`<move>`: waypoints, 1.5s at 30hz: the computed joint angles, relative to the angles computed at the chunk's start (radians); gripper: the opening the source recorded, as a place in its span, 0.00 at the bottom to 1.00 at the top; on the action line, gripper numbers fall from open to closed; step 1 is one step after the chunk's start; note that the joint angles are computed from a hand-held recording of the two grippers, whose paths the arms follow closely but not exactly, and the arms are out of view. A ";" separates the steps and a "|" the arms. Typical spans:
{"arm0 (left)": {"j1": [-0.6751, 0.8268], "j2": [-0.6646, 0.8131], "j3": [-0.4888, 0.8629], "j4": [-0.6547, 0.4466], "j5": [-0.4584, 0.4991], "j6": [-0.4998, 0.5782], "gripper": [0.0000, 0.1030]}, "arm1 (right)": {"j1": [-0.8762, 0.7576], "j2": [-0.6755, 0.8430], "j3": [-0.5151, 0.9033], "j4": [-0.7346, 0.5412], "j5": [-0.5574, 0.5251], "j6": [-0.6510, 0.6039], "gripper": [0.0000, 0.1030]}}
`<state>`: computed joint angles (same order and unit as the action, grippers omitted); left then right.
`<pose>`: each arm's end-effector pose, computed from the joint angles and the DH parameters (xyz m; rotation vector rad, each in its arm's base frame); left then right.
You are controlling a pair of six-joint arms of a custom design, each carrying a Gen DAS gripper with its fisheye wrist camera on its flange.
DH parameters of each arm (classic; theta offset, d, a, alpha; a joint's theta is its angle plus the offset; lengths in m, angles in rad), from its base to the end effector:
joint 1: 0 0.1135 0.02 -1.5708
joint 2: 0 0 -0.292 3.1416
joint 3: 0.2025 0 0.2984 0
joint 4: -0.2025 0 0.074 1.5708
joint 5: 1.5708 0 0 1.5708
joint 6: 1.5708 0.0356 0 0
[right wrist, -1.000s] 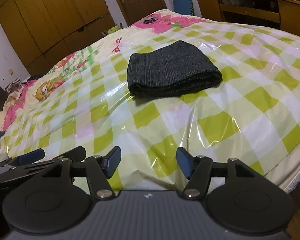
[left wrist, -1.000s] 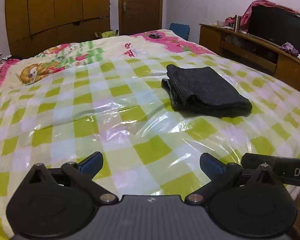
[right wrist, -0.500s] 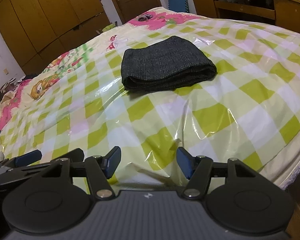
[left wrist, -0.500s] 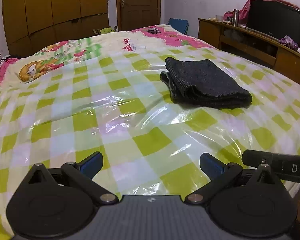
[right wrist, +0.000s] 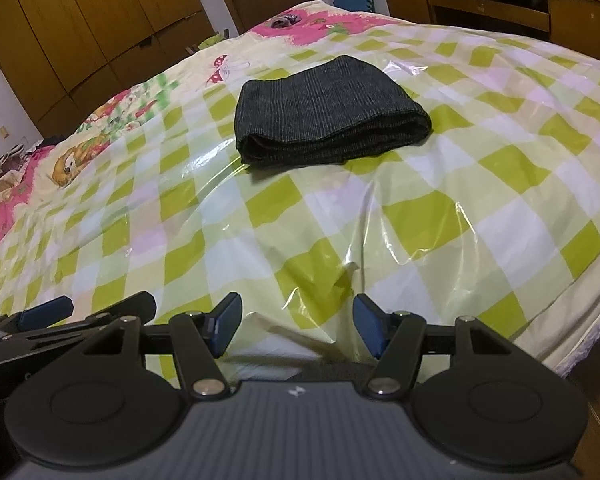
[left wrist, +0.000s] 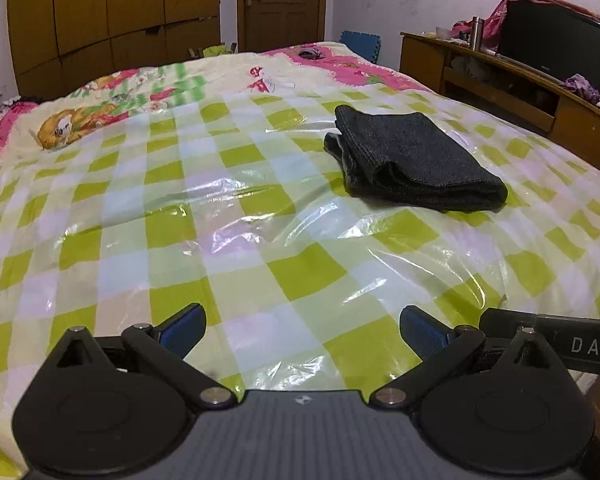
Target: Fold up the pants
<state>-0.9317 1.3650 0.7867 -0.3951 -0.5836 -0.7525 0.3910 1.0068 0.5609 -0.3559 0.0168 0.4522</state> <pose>0.1924 -0.2261 0.2041 -0.0061 2.3332 -0.0690 0.2126 0.0870 0.2096 0.0818 2.4050 0.3800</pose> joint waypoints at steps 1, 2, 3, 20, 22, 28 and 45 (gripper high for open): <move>0.006 0.001 -0.004 0.005 0.012 -0.004 1.00 | 0.000 0.004 0.003 -0.001 0.000 -0.002 0.61; 0.012 0.002 -0.007 0.008 0.022 -0.006 1.00 | 0.004 0.006 0.005 -0.004 0.004 -0.004 0.61; 0.017 0.001 -0.011 0.011 0.032 -0.009 1.00 | 0.011 0.008 0.007 -0.006 0.013 -0.006 0.61; 0.032 -0.004 -0.038 0.056 0.058 -0.001 1.00 | 0.065 0.009 0.016 -0.019 0.102 -0.015 0.63; 0.037 -0.003 -0.037 0.053 0.067 0.001 1.00 | 0.074 0.014 0.020 -0.023 0.118 -0.019 0.63; 0.033 0.005 -0.026 0.032 0.064 0.003 1.00 | 0.090 0.027 0.030 -0.030 0.144 -0.031 0.63; 0.004 0.001 -0.022 0.031 -0.012 0.028 1.00 | 0.089 0.023 0.030 -0.032 0.150 -0.030 0.63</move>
